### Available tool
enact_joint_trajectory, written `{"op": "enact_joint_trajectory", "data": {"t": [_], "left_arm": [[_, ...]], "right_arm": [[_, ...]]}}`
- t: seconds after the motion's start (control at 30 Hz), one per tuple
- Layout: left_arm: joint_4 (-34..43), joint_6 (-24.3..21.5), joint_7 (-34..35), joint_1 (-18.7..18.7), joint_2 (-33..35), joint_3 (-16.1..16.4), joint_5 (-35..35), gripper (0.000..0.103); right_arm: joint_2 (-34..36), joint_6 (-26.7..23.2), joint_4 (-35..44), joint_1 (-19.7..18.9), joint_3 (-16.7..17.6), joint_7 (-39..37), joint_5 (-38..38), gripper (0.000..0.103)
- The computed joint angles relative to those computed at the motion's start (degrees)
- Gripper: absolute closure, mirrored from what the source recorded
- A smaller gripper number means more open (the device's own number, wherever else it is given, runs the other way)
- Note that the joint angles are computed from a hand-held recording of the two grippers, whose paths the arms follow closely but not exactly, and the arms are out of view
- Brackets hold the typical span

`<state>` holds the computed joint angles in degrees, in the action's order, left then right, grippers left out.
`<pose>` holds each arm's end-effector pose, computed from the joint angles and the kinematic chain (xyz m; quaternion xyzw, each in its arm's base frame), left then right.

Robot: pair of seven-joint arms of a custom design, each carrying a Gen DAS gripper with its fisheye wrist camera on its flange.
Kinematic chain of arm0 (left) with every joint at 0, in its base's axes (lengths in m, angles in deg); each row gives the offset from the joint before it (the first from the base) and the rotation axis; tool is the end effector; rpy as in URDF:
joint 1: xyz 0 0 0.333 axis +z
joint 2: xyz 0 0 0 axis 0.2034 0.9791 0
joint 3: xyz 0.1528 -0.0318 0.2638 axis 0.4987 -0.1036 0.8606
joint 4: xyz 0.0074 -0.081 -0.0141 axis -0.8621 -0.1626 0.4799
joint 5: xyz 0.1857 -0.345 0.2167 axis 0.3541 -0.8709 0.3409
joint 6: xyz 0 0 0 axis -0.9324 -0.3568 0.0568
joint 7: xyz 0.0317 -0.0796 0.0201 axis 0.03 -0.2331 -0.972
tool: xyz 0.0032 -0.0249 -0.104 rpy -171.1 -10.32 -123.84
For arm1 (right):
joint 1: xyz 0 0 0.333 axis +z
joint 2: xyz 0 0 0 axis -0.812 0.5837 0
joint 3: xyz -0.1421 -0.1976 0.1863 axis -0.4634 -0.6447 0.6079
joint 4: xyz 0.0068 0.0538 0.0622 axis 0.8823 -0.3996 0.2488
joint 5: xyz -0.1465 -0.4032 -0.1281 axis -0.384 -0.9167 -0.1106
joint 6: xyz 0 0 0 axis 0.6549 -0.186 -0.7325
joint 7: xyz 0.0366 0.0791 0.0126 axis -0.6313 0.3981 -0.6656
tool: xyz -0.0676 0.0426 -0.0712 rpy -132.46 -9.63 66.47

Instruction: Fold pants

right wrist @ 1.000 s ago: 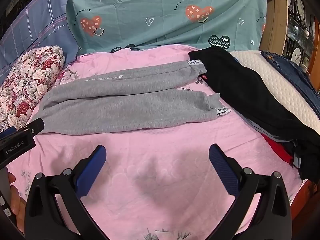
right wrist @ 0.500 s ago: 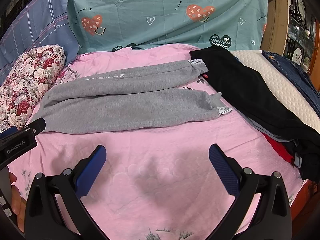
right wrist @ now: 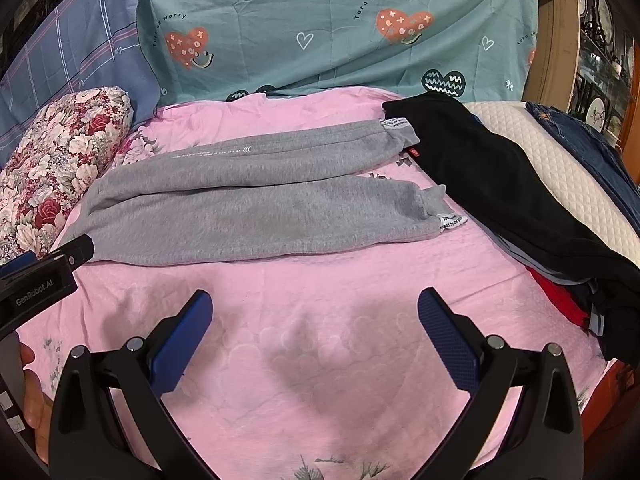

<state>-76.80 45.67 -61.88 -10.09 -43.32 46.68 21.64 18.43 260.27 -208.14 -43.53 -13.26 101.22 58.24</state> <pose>0.3950 -0.3759 0.4090 -0.7677 0.5142 -0.2141 0.3168 0.4130 0.1188 0.4073 -0.7102 0.5934 -0.2369 0.2956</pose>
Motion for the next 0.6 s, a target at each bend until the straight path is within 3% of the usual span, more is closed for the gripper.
{"op": "enact_joint_trajectory", "data": {"t": [0.6], "left_arm": [[-0.2,0.2,-0.5,0.0,-0.1,-0.1,0.4,0.002]], "right_arm": [[0.0,0.0,0.0,0.0,0.3,0.0,0.2,0.001]]}}
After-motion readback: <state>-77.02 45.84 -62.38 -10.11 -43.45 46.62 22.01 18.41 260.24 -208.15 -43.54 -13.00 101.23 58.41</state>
